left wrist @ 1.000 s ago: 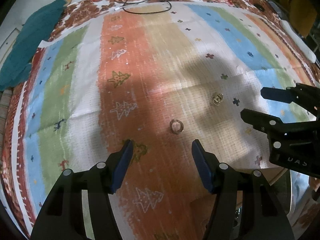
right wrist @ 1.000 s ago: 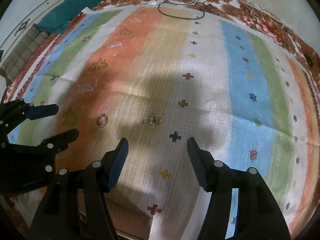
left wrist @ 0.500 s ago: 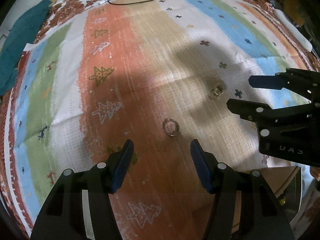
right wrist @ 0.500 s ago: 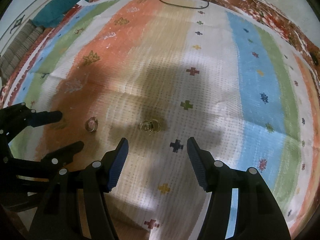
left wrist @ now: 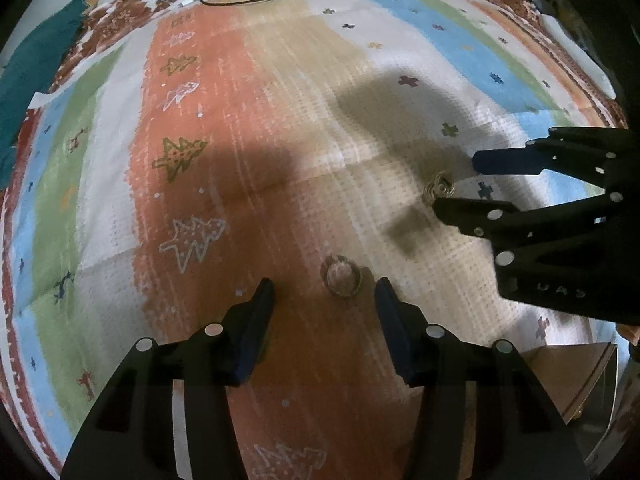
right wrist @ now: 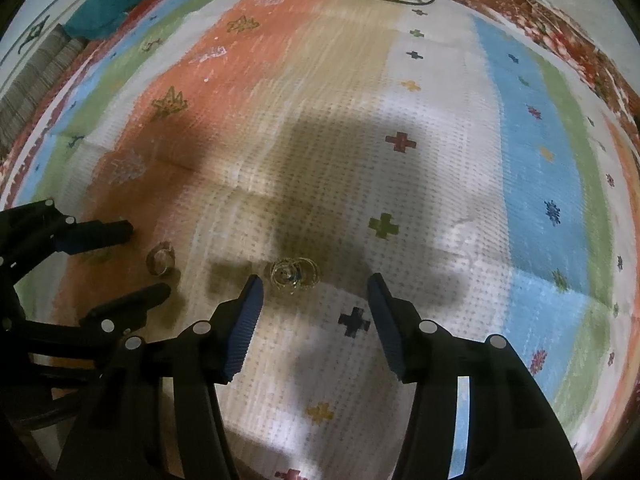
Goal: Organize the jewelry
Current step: 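Grasp the silver ring with the left tool while the right grasps the gold ring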
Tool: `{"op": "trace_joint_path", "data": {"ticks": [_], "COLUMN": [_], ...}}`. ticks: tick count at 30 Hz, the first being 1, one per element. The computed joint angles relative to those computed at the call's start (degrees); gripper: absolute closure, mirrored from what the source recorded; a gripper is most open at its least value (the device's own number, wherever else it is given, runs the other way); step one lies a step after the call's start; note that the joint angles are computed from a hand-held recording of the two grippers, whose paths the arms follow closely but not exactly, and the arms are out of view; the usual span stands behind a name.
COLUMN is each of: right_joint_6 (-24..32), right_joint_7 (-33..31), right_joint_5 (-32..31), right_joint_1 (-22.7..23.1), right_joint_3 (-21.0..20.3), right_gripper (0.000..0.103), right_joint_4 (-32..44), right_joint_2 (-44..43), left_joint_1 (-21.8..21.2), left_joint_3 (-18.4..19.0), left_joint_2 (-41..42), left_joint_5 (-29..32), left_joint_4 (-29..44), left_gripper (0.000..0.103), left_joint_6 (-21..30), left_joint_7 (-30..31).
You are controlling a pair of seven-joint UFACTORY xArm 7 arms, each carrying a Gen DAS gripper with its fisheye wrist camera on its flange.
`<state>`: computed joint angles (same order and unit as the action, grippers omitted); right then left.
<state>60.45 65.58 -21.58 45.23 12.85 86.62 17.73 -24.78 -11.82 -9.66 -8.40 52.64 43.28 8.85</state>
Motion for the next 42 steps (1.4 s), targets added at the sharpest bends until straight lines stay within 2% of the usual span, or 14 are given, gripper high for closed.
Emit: {"op": "trace_joint_path", "data": {"ticks": [10,13,18,19,20,22,28,42], "right_joint_6": [0.3,0.4,0.7,1.1,1.0,0.7,0.2,4.0], "right_joint_7": [-1.3,-1.4,-1.6,-1.5,-1.2,-0.7,0.5,6.1], "right_joint_5": [0.7,0.6,0.4,0.2,0.3,0.5,-0.3,-2.1], "right_joint_1": [-0.2,-0.2,0.0,0.1,0.1,0.0,0.2,1.4], "right_joint_3": [-0.3,-0.5,-0.7,-0.8,-0.8,-0.9,-0.9,0.6], "right_gripper": [0.054,0.064,0.068,0.072,0.075,0.080,0.080,0.080], "right_joint_4": [1.0,1.5,1.9,2.0,1.9,1.9,1.4,-0.5], "right_joint_2": [1.2,1.5,1.9,1.9,1.9,1.9,1.5,-2.6], "left_joint_1": [-0.2,0.1,0.2,0.2,0.4,0.4,0.4,0.0], "left_joint_3": [-0.3,-0.3,-0.5,-0.5,-0.5,-0.3,-0.3,-0.8], "left_joint_2": [1.3,1.4,1.6,1.7,1.8,1.8,2.0,-2.3], "left_joint_5": [1.5,1.9,3.1,3.4,3.8,3.2,3.7,4.3], "left_joint_4": [0.6,0.8,0.8,0.9,1.0,1.1,1.7,0.3], "left_gripper": [0.057,0.064,0.075,0.082,0.085,0.085,0.085,0.085], "left_joint_6": [-0.3,-0.4,-0.8,-0.9,-0.8,-0.5,0.2,1.1], "left_joint_7": [0.0,-0.9,-2.3,-2.8,-3.4,-3.4,-4.0,-6.0]}}
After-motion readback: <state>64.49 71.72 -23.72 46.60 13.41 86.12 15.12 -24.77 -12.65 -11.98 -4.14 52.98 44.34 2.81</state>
